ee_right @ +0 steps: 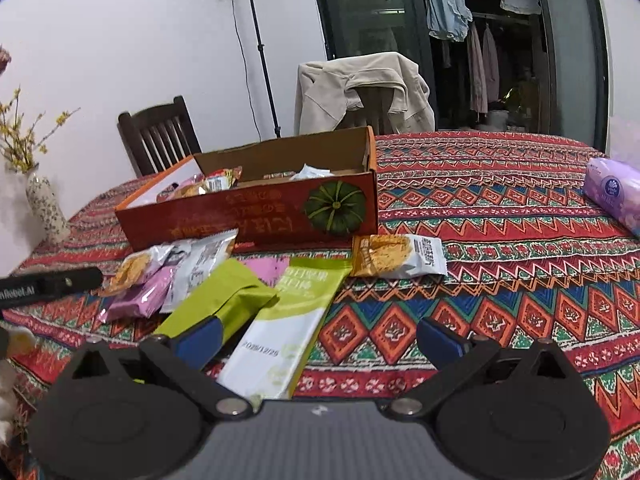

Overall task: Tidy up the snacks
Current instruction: 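Move both grippers back to the snack pile, then grasp a green-and-white bar packet with the right gripper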

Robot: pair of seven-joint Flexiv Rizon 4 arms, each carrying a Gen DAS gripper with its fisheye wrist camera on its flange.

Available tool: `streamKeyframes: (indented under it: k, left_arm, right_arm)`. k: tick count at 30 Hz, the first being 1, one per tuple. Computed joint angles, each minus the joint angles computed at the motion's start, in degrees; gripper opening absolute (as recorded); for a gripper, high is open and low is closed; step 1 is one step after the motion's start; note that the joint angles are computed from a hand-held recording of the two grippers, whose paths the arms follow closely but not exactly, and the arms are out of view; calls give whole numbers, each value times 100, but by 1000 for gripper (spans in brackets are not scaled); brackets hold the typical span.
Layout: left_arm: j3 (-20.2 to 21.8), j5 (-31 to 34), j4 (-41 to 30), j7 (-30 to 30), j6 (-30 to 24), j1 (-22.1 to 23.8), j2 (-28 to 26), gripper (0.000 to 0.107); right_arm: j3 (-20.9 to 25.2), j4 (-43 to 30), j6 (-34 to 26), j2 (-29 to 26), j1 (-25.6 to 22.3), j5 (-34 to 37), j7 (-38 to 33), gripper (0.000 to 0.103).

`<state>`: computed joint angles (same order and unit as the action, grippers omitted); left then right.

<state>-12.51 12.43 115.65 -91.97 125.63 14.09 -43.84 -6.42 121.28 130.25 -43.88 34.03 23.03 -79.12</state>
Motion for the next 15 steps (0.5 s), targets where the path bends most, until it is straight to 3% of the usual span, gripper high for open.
streamKeyframes:
  k: [2, 5, 15]
  left_arm:
    - [161, -139, -4, 38, 103, -129, -28, 103]
    - [30, -55, -73, -60, 72, 35, -129, 103]
    - [69, -10, -207, -201, 373, 59, -368, 103]
  right_arm:
    - [-226, -33, -182, 16, 274, 206, -128, 103]
    - [-484, -91, -328, -2, 566, 453, -239, 103]
    - [-755, -155, -498, -57, 724, 759, -115, 103]
